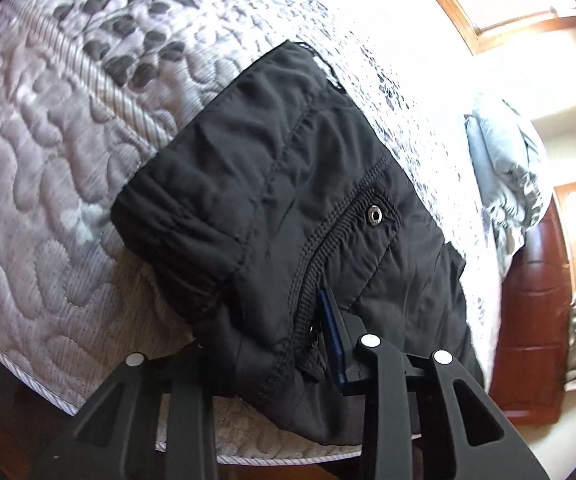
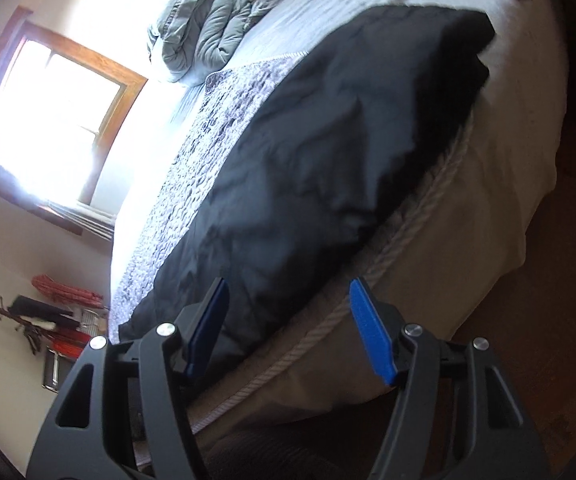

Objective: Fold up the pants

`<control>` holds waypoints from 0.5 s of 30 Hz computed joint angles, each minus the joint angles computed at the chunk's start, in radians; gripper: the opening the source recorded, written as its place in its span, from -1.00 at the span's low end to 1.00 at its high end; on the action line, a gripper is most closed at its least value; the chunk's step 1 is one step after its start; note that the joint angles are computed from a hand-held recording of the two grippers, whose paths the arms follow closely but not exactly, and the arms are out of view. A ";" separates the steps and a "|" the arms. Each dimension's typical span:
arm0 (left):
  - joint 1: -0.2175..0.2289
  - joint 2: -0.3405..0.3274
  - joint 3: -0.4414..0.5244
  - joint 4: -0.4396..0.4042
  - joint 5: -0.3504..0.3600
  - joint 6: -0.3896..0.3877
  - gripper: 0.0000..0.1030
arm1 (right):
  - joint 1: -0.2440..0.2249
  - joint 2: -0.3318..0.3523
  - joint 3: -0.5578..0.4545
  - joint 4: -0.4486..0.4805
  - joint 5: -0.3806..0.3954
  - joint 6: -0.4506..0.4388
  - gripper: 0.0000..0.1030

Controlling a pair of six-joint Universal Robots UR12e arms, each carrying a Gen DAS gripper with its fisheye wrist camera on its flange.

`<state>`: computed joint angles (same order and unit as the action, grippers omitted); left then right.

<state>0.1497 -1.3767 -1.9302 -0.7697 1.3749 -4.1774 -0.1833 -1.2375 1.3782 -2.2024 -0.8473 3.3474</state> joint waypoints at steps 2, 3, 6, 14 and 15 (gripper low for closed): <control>-0.009 -0.009 0.012 -0.006 0.014 0.002 -0.39 | -0.001 0.001 0.005 0.019 0.028 0.003 0.23; -0.013 -0.013 0.016 -0.009 0.022 0.005 -0.39 | 0.000 0.003 0.007 0.016 0.037 0.014 0.23; -0.015 -0.008 0.015 -0.013 0.028 0.010 -0.39 | 0.003 0.017 0.006 -0.014 0.050 0.066 0.23; -0.019 0.009 0.003 -0.040 0.043 0.024 -0.33 | 0.006 0.052 -0.009 -0.066 0.050 0.159 0.14; -0.027 0.003 0.014 -0.063 0.058 0.036 -0.28 | 0.008 0.058 -0.015 -0.077 0.040 0.168 0.14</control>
